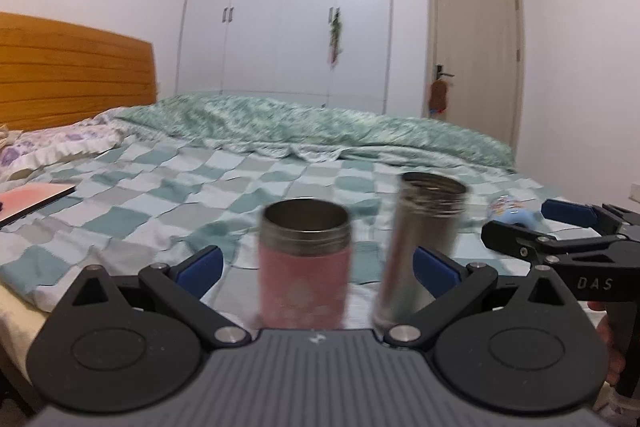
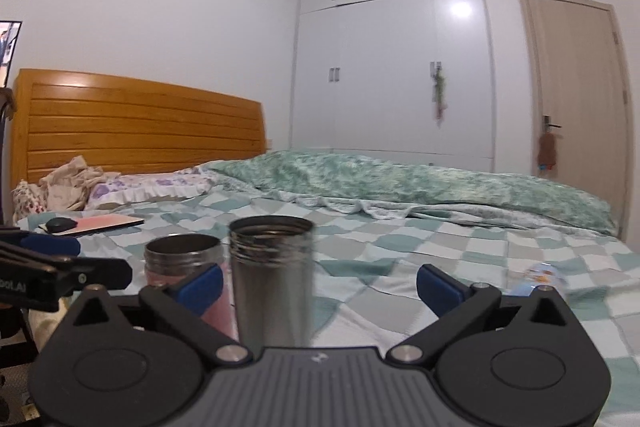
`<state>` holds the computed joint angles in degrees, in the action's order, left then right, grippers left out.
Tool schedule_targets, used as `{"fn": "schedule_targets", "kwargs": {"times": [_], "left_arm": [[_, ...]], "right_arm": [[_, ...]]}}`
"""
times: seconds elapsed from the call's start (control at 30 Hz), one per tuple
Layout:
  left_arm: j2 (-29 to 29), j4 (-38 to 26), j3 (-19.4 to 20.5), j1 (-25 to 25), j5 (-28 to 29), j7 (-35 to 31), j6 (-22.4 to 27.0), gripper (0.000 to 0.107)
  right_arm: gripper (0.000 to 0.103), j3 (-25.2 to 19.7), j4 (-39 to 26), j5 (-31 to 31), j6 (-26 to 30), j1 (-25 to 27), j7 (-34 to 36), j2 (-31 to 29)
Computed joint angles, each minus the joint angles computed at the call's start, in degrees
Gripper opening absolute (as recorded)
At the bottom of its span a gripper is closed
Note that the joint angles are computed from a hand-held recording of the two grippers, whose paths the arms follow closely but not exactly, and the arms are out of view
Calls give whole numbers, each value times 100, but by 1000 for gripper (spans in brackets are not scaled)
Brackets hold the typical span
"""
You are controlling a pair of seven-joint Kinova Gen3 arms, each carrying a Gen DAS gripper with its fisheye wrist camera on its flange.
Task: Flip cup upright
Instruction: 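Lower the silver bottle onto the bed and open the right gripper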
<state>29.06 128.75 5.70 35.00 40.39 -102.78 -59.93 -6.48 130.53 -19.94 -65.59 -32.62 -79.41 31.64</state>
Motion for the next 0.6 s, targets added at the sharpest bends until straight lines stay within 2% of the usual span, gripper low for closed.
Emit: {"fn": "schedule_targets", "kwargs": {"times": [0.2, 0.43, 0.6], "left_arm": [[365, -47, 150, 315, -200, 304, -509, 103], [956, -325, 193, 779, 6, 192, -948, 103], [1228, -467, 219, 956, 126, 89, -1122, 103]], "right_arm": [[103, -7, 810, -856, -876, -316, -37, 4], [103, -40, 1387, -1861, -1951, -799, -509, 641], [103, -18, 1498, -2462, -2543, -1138, -909, 1101]]}}
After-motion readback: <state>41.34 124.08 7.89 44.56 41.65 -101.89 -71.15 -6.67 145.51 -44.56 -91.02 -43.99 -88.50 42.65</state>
